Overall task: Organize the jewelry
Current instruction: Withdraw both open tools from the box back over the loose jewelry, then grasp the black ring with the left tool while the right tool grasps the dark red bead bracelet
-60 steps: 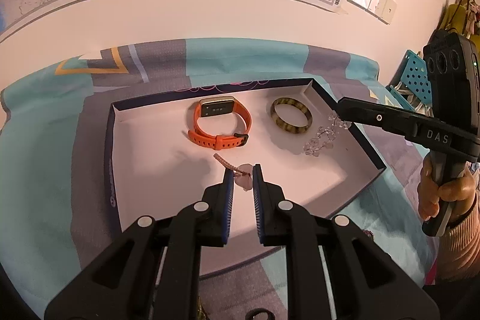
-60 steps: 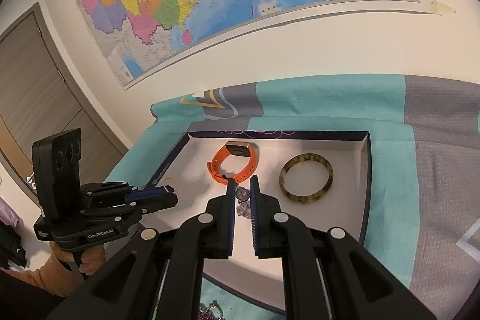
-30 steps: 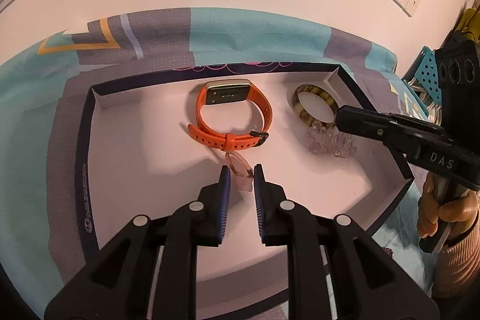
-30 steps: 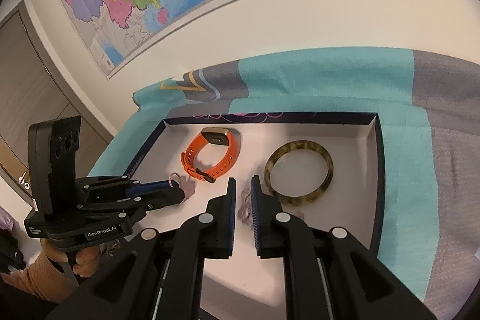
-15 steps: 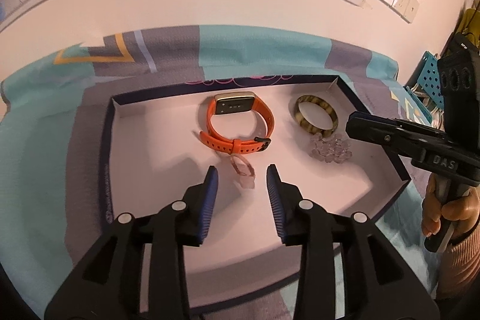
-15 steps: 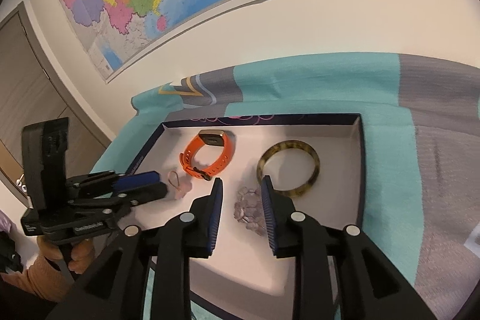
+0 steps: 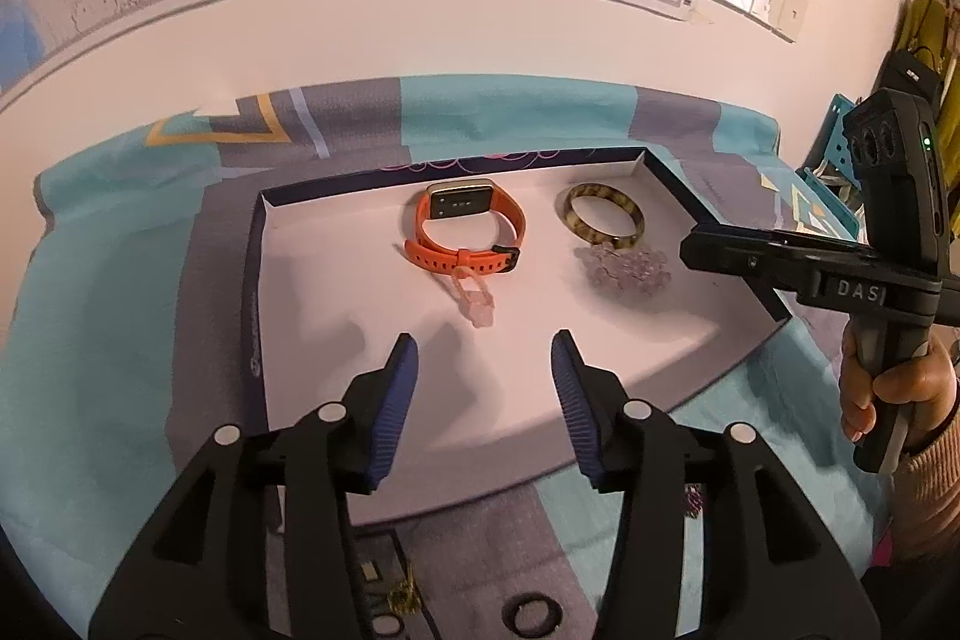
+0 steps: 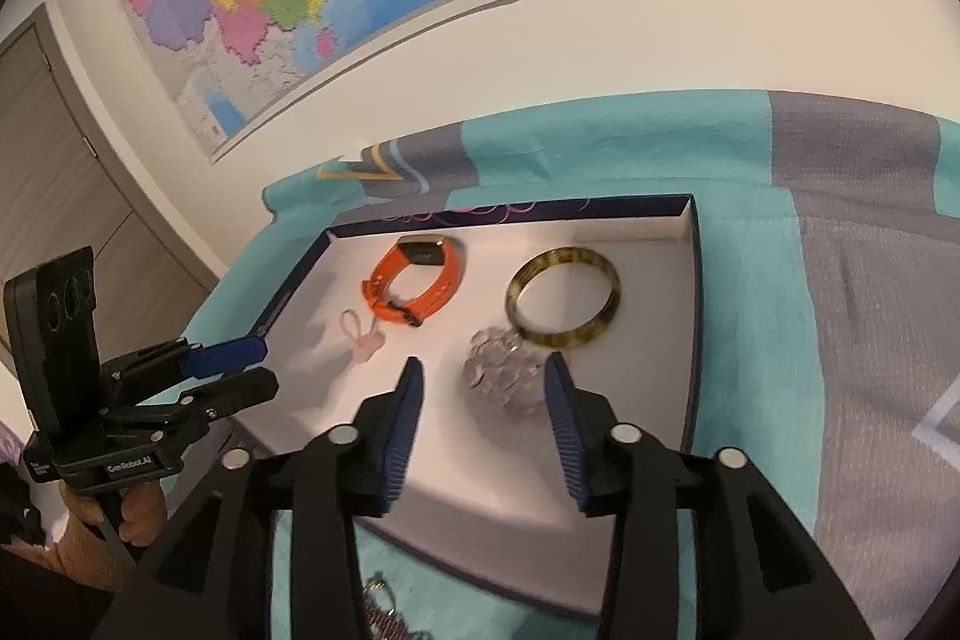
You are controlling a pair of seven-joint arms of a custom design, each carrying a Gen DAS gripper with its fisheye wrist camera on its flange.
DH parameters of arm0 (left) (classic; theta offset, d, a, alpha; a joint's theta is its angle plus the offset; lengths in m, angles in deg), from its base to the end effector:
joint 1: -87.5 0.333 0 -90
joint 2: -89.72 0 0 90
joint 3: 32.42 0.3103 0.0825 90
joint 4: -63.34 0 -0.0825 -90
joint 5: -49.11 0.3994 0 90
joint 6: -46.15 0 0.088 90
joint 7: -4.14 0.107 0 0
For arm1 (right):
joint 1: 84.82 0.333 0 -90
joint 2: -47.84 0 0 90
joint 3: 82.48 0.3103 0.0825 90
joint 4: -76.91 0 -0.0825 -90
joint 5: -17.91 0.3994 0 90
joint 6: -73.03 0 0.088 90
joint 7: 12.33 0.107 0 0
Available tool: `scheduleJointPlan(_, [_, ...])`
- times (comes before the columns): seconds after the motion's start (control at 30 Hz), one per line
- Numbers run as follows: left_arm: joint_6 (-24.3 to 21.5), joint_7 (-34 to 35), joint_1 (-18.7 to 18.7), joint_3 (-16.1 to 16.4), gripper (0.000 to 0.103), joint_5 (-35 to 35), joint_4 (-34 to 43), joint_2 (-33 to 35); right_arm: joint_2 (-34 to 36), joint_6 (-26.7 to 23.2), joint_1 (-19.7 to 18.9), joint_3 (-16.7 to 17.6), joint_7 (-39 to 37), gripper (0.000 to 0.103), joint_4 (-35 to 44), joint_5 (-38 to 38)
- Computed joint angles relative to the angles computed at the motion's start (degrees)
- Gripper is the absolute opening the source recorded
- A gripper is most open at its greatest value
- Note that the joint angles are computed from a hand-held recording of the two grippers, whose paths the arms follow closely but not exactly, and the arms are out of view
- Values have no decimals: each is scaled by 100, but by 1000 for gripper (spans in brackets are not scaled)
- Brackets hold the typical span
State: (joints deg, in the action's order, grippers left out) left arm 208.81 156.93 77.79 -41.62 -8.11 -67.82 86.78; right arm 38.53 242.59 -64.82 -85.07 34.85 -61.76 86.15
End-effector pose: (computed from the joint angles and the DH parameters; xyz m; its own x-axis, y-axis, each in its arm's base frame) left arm 0.5340 -0.1372 0.4076 -0.5526 -0.8278 0.0972 -0.6388 0.3457 -0.6873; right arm 0.4976 0.0904 0.4049 0.0953 -0.9026 -0.4197 -0.7685 0.2013 -0.6074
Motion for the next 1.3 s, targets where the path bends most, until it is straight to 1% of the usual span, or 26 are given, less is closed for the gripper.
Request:
scheduleJointPlan(0.03, [1, 46, -6, 1, 49, -50, -39, -51, -81, 2, 19, 9, -35, 46, -65, 46])
scheduleJointPlan(0.1, [-4, 180, -33, 16, 50, -167, -136, -173, -213, 34, 79, 11, -90, 46, -169, 88])
scheduleJointPlan(0.2, [108, 313, -114, 50, 55, -296, -307, -352, -438, 49, 226, -34, -164, 50, -322, 147])
scheduleJointPlan(0.23, [118, 345, -137, 72, 55, -335, -339, -389, -532, 49, 287, -53, -204, 52, -386, 182])
scheduleJointPlan(0.3, [119, 461, -188, 119, 56, -442, -444, -509, -718, 68, 405, -79, -244, 54, -523, 180])
scheduleJointPlan(0.43, [207, 736, -309, 217, 62, -703, -663, -731, -1034, 109, 624, -158, -149, 57, -790, 62])
scheduleJointPlan(0.6, [194, 917, -386, 328, 62, -881, -888, -957, -1330, 261, 749, -150, 468, 57, -1186, -593])
scheduleJointPlan(0.67, [135, 997, -406, 395, 63, -985, -987, -1058, -1431, 250, 804, -181, 685, 57, -1336, -824])
scheduleJointPlan(0.7, [135, 1043, -413, 416, 63, -1028, -1041, -1100, -1460, 279, 776, -131, 872, 57, -1412, -1011])
scheduleJointPlan(0.8, [118, 1125, -407, 473, 63, -1073, -1199, -1215, -1532, 222, 877, -223, 1179, 57, -1577, -1323])
scheduleJointPlan(0.9, [-3, 1068, -364, 531, 63, -1037, -1320, -1301, -1521, 187, 824, -132, 1644, 57, -1704, -1836])
scheduleJointPlan(1.07, [-54, 1173, -357, 585, 64, -1070, -1603, -1430, -1459, 255, 861, -119, 2236, 57, -1851, -2440])
scheduleJointPlan(1.1, [-61, 1213, -361, 588, 64, -1061, -1656, -1456, -1459, 270, 838, -92, 2362, 57, -1880, -2583])
scheduleJointPlan(1.13, [-55, 1257, -371, 592, 64, -1068, -1699, -1482, -1443, 274, 733, 21, 2554, 57, -1908, -2803])
scheduleJointPlan(1.2, [-61, 1369, -405, 613, 64, -1122, -1792, -1552, -1461, 371, 723, 60, 2760, 57, -1980, -3035])
scheduleJointPlan(1.3, [-109, 1490, -447, 632, 61, -1172, -1881, -1626, -1465, 441, 678, 132, 3080, 57, -2031, -3379])
